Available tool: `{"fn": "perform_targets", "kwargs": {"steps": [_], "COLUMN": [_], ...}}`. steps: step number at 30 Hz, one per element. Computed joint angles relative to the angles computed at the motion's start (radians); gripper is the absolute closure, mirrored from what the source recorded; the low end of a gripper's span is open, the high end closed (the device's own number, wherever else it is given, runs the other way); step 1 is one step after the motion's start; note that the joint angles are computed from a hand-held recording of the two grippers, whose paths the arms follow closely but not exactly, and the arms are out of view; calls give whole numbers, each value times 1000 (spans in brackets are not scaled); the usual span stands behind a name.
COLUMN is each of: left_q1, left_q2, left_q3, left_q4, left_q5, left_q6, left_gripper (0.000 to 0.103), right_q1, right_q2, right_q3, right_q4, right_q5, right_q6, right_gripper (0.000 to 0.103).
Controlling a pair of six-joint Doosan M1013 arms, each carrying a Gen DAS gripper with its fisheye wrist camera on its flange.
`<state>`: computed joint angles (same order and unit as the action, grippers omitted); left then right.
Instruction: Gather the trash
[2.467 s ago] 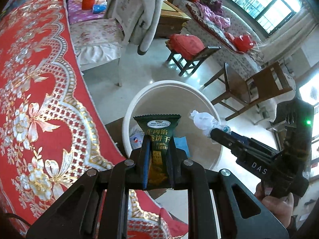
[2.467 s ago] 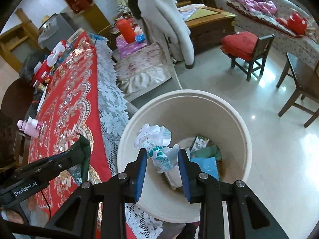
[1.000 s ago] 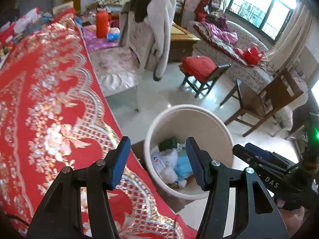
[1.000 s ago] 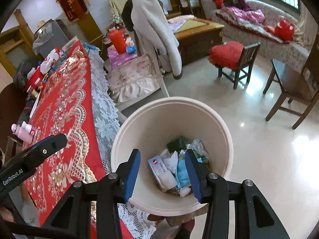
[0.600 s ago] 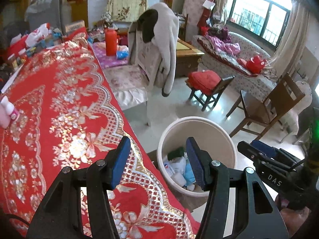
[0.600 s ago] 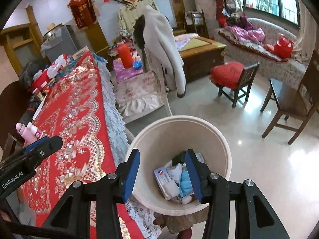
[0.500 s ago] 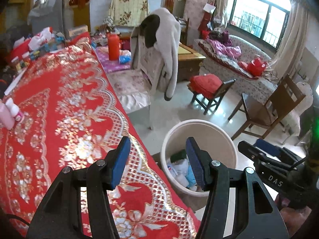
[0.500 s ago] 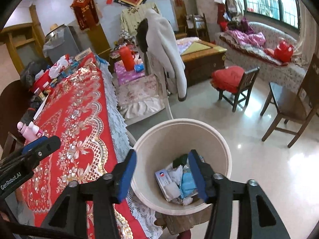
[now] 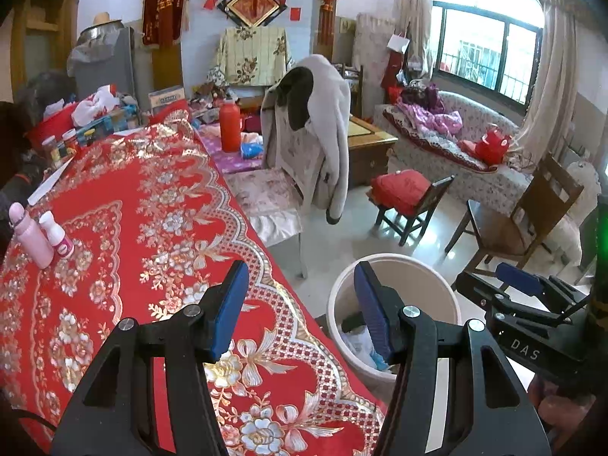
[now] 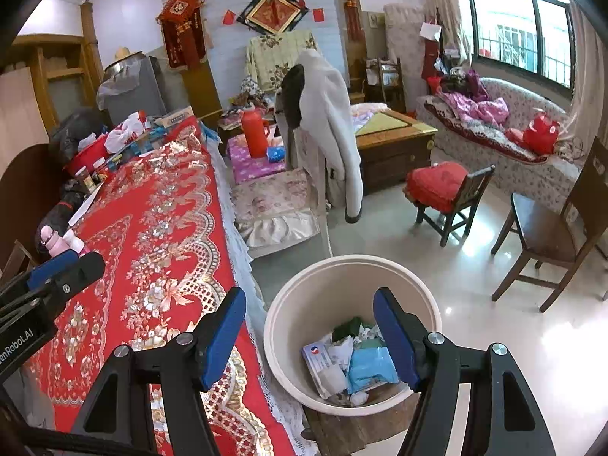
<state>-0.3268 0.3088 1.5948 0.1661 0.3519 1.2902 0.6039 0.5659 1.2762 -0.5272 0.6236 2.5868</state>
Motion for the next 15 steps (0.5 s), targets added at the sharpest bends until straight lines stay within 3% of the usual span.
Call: {"fn": "perform_targets", "kwargs": {"steps": [10, 15], "left_q1": [9, 4], "left_q2": [-1, 6], "left_q3": [3, -4], "left_q4": [-116, -100], "left_q5": [-27, -29], "left_q6": [103, 101], "left_gripper": [47, 47], "right_q1": [19, 24], "right_q2": [-14, -24], "right_q3": [7, 22], "right_q4": [-126, -170], "right_q5": [42, 57], "right_q6": [125, 179], "right_gripper": [30, 29]}}
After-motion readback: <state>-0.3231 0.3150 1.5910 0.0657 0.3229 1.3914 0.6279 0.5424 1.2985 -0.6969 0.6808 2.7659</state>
